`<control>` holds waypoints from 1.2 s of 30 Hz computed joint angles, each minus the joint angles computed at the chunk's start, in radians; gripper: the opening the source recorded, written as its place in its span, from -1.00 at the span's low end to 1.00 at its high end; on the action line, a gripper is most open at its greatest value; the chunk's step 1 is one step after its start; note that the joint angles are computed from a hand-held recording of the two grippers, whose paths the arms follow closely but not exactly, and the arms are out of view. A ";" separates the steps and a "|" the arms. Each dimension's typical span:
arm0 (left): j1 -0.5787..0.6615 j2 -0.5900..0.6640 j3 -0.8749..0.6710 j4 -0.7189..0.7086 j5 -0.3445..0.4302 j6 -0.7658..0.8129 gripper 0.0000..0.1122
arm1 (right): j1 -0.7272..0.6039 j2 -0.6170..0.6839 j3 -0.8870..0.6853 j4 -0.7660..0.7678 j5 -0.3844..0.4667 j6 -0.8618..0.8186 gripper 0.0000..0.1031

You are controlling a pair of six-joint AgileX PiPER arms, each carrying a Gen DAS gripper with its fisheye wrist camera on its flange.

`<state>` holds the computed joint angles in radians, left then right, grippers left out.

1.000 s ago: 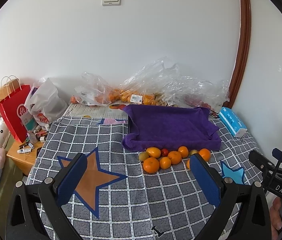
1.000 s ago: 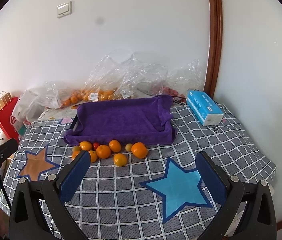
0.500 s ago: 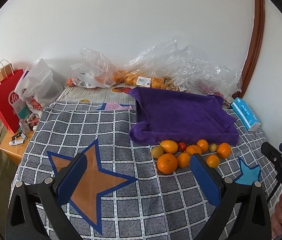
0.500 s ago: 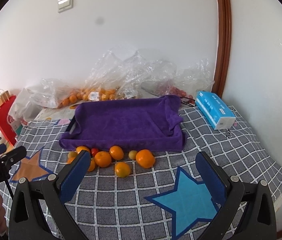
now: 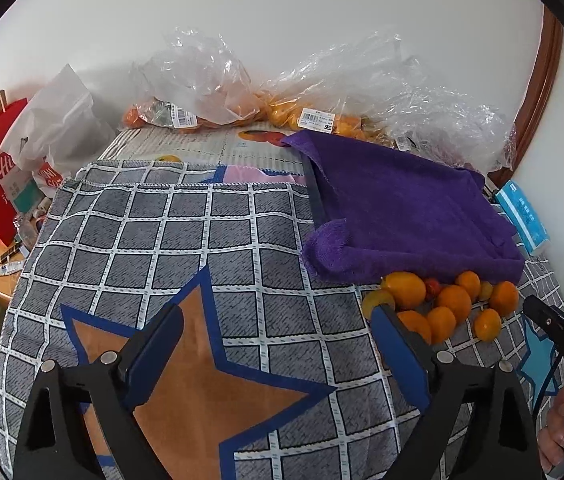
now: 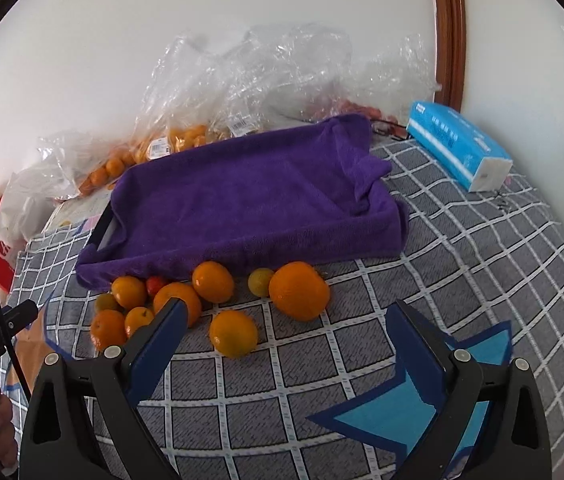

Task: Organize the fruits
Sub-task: 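Move both grippers down toward the oranges in front of the purple towel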

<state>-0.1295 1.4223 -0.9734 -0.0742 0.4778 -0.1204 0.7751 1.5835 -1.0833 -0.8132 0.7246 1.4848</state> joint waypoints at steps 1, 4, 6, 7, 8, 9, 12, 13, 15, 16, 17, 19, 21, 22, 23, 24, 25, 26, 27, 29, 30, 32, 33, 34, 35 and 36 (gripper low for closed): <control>0.014 0.013 -0.006 -0.043 -0.001 0.048 0.58 | -0.005 0.010 -0.003 0.000 -0.005 0.003 0.86; 0.047 0.038 -0.015 -0.160 -0.003 0.171 0.53 | -0.018 0.056 -0.038 0.024 -0.006 -0.021 0.74; 0.058 0.050 -0.016 -0.212 -0.007 0.231 0.49 | -0.020 0.084 -0.059 0.037 -0.011 -0.042 0.66; 0.060 0.055 -0.016 -0.227 -0.009 0.253 0.43 | -0.024 0.093 -0.066 0.042 -0.013 -0.051 0.63; 0.059 0.056 -0.013 -0.235 -0.014 0.267 0.41 | -0.023 0.107 -0.077 0.046 -0.009 -0.057 0.60; 0.055 0.054 -0.007 -0.239 -0.022 0.278 0.40 | -0.025 0.119 -0.086 0.049 -0.012 -0.063 0.55; 0.045 0.051 0.000 -0.238 -0.040 0.295 0.39 | -0.031 0.148 -0.109 0.065 -0.014 -0.098 0.43; 0.039 0.048 0.004 -0.236 -0.047 0.302 0.38 | -0.030 0.158 -0.120 0.068 -0.006 -0.108 0.42; 0.028 0.047 0.006 -0.230 -0.054 0.310 0.38 | -0.023 0.180 -0.140 0.057 0.020 -0.108 0.41; 0.023 0.045 0.009 -0.229 -0.058 0.315 0.38 | -0.017 0.189 -0.148 0.044 0.034 -0.102 0.41; 0.021 0.043 0.012 -0.236 -0.059 0.326 0.38 | -0.013 0.197 -0.155 0.037 0.046 -0.100 0.41; 0.025 0.043 0.014 -0.271 -0.057 0.365 0.38 | -0.009 0.210 -0.170 0.034 0.067 -0.111 0.41; 0.035 0.045 0.013 -0.313 -0.048 0.407 0.38 | -0.013 0.212 -0.173 0.034 0.069 -0.119 0.41; 0.040 0.046 0.013 -0.330 -0.045 0.422 0.38 | -0.017 0.212 -0.173 0.036 0.068 -0.121 0.41; 0.044 0.046 0.014 -0.347 -0.044 0.436 0.38 | -0.022 0.211 -0.172 0.039 0.066 -0.123 0.41; 0.049 0.046 0.015 -0.364 -0.042 0.450 0.38 | -0.025 0.209 -0.168 0.039 0.062 -0.121 0.41; 0.051 0.048 0.014 -0.374 -0.040 0.457 0.38 | -0.029 0.208 -0.166 0.041 0.057 -0.121 0.41; 0.054 0.051 0.012 -0.379 -0.038 0.460 0.38 | -0.033 0.209 -0.165 0.045 0.052 -0.126 0.45; 0.056 0.052 0.013 -0.386 -0.036 0.464 0.36 | -0.038 0.210 -0.166 0.051 0.047 -0.135 0.48; 0.061 0.055 0.011 -0.397 -0.030 0.472 0.30 | -0.040 0.212 -0.166 0.050 0.046 -0.139 0.51; 0.064 0.056 0.010 -0.403 -0.027 0.476 0.27 | -0.042 0.214 -0.168 0.051 0.046 -0.143 0.53; 0.066 0.058 0.009 -0.410 -0.024 0.482 0.24 | -0.048 0.215 -0.169 0.056 0.040 -0.152 0.53; 0.067 0.058 0.010 -0.412 -0.024 0.484 0.20 | -0.052 0.213 -0.166 0.059 0.034 -0.154 0.53; 0.067 0.057 0.010 -0.414 -0.025 0.484 0.17 | -0.053 0.212 -0.165 0.059 0.033 -0.153 0.53; 0.067 0.058 0.009 -0.415 -0.022 0.486 0.15 | -0.056 0.209 -0.161 0.060 0.025 -0.156 0.53; 0.068 0.058 0.009 -0.420 -0.019 0.491 0.09 | -0.059 0.204 -0.154 0.064 0.015 -0.161 0.52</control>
<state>-0.0613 1.4805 -0.9646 -0.4941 0.4585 0.3702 0.7158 1.7872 -1.2372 -0.7497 0.7401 1.3239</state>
